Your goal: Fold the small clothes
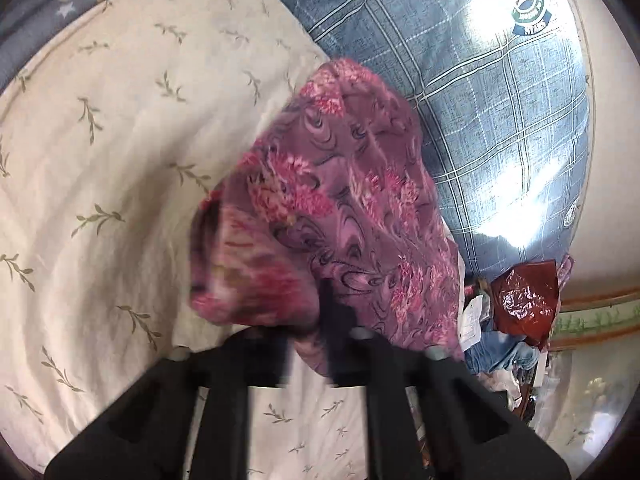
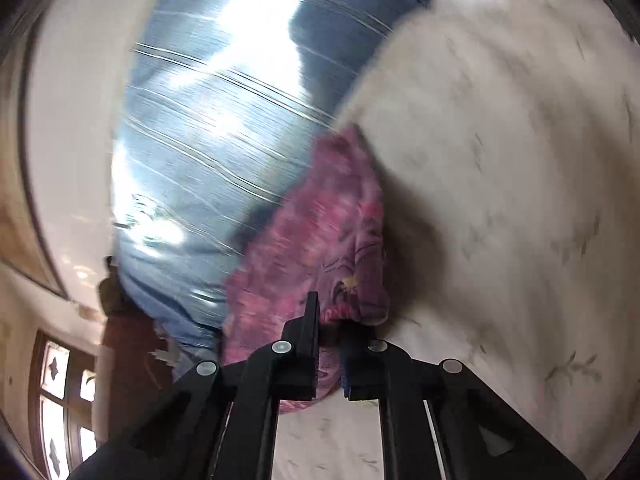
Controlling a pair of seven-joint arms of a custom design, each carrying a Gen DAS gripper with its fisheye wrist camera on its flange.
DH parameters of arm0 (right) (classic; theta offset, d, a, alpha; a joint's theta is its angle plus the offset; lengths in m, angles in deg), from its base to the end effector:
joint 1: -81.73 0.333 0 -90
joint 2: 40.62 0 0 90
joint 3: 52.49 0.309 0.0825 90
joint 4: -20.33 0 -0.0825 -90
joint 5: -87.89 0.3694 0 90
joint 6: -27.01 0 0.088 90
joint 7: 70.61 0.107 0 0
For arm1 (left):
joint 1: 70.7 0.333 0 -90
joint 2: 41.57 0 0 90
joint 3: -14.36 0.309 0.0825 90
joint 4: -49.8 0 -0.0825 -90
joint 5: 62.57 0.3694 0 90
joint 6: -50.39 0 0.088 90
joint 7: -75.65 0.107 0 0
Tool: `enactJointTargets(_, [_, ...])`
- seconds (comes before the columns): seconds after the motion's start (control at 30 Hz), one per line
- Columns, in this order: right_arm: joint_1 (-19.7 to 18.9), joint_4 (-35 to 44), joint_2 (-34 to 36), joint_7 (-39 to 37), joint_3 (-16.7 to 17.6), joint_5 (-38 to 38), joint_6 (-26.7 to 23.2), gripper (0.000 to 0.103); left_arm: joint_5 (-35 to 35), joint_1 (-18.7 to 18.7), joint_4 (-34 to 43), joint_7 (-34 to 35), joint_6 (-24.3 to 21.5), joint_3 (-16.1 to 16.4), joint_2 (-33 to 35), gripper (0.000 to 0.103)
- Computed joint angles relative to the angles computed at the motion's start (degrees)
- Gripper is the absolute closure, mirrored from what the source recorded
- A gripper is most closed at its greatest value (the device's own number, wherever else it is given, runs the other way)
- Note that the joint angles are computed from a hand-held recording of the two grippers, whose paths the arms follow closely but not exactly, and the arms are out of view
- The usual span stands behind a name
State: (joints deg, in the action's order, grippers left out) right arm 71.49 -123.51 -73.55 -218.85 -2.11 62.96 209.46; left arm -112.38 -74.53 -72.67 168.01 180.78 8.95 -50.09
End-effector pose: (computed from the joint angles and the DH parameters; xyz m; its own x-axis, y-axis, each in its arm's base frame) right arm 0.2948 0.3600 0.5100 -0.2509 -0.4877 -0.8362 -0.5115 0.8002 -0.3132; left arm 0.5151 -0.1046 0.5058 0.1635 -0.7100 0.6850 -0.9411 -0.3205 -0.1076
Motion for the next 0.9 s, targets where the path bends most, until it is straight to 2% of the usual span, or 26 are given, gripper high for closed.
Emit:
enactJointTargets(0.07, [4.73,-0.14,-2.13,-3.76,-5.0,-1.31,-3.61,0.099,2.55,0.07,-0.58,-1.6,0.97,-0.47,-1.2,0.097])
enactJointTargets(0.13, [7.73,-1.8,-3.28,-3.77,-7.42,-1.43,-5.05,0.099,5.9,-0.04,-1.65,-3.06,1.48,-1.01,-1.67,0.096])
enactJointTargets(0.2, [14.23,-3.76,-0.75,-4.18,-12.07,-1.16,-9.31,0.099,7.2,-0.08,-2.5,-4.38,0.6,-0.84,-0.92,0.095])
enactJointTargets(0.23, [16.85,-4.93,1.37,-6.45,-13.43,2.58,-10.25,0.099,6.21,-0.17,-2.97,-4.13,0.68,-0.59,-0.72,0.095])
enactJointTargets(0.27, [17.47,-5.78,2.44,-5.92,-13.6,3.0,-9.52,0.099,4.06,-0.16,-3.78,-2.95,0.6,0.03,-1.18,0.095])
enactJointTargets(0.3, [16.08,-6.52,1.79,-1.51,-12.57,-0.61,-7.44,0.099,3.17,0.02,-3.88,-2.18,-0.49,0.55,-1.52,0.095])
enactJointTargets(0.33, [16.7,-5.99,1.59,-1.12,-12.99,-1.6,-8.56,0.098,3.44,0.26,-3.5,-1.45,-2.11,0.92,-1.63,0.095])
enactJointTargets(0.37, [18.88,-5.34,1.93,-2.19,-14.72,-1.56,-10.57,0.095,4.23,0.58,-3.12,-0.34,-4.26,1.31,-2.07,0.095])
enactJointTargets(0.4, [22.11,-3.69,1.81,-4.33,-17.14,-0.85,-15.77,0.093,4.59,0.95,-3.05,1.0,-6.17,1.78,-2.82,0.095])
enactJointTargets(0.43, [23.33,-2.84,1.26,-4.64,-18.23,-1.36,-18.47,0.092,4.29,1.06,-2.66,3.51,-8.23,2.27,-3.38,0.095])
enactJointTargets(0.47, [23.06,-1.54,-0.51,-4.39,-17.98,-2.7,-22.07,0.091,3.9,1.19,-2.12,7.29,-11.22,3.08,-4.44,0.095])
enactJointTargets(0.5, [22.4,-0.35,-1.98,-3.64,-17.26,-4.26,-25.67,0.089,3.6,1.37,-1.87,9.18,-12.36,3.29,-5.09,0.093])
enactJointTargets(0.53, [21.82,0.78,-2.61,-3.34,-16.98,-5.91,-28.06,0.089,3.27,1.53,-1.29,11.5,-13.65,3.66,-5.95,0.09])
enactJointTargets(0.57, [21.42,1.95,-2.32,-4.22,-17.81,-7.86,-28.3,0.088,3.25,1.71,-0.15,13.32,-14.41,3.86,-6.39,0.078])
enactJointTargets(0.6, [21.42,3.38,-0.66,-6.16,-19.6,-9.67,-26.77,0.081,3.54,1.93,1.1,13.86,-14.24,3.7,-6.3,0.06])
enactJointTargets(0.67, [22.77,7.37,5.28,-10.85,-23.75,-11.05,-24.54,0.068,6.78,2.25,5.57,13.13,-11.62,2.25,-4.12,0.035])
enactJointTargets(0.73, [24.23,10.02,10.68,-14.23,-27.21,-11.81,-21.14,0.063,11.44,2.27,11.68,11.46,-8.15,0.64,0.64,0.029])
enactJointTargets(0.77, [25.54,12.98,14.91,-17.68,-29.36,-10.69,-21.26,0.063,13.7,2.16,14.83,10.87,-7.56,0.08,3.43,0.029])
enactJointTargets(0.8, [26.07,15.22,17.48,-18.91,-30.1,-10.99,-22.39,0.063,17.27,2.09,18.69,8.45,-6.81,-0.65,7.07,0.029])
enactJointTargets(0.83, [27.08,16.28,19.29,-20.86,-31.54,-10.49,-22.81,0.063,19.53,2.0,22.51,6.32,-6.46,-1.03,10.92,0.029])
enactJointTargets(0.9, [28.36,18.85,23.72,-22.91,-33.96,-9.34,-23.64,0.063,21.98,2.02,30.84,1.87,-8.58,-1.42,18.89,0.029])
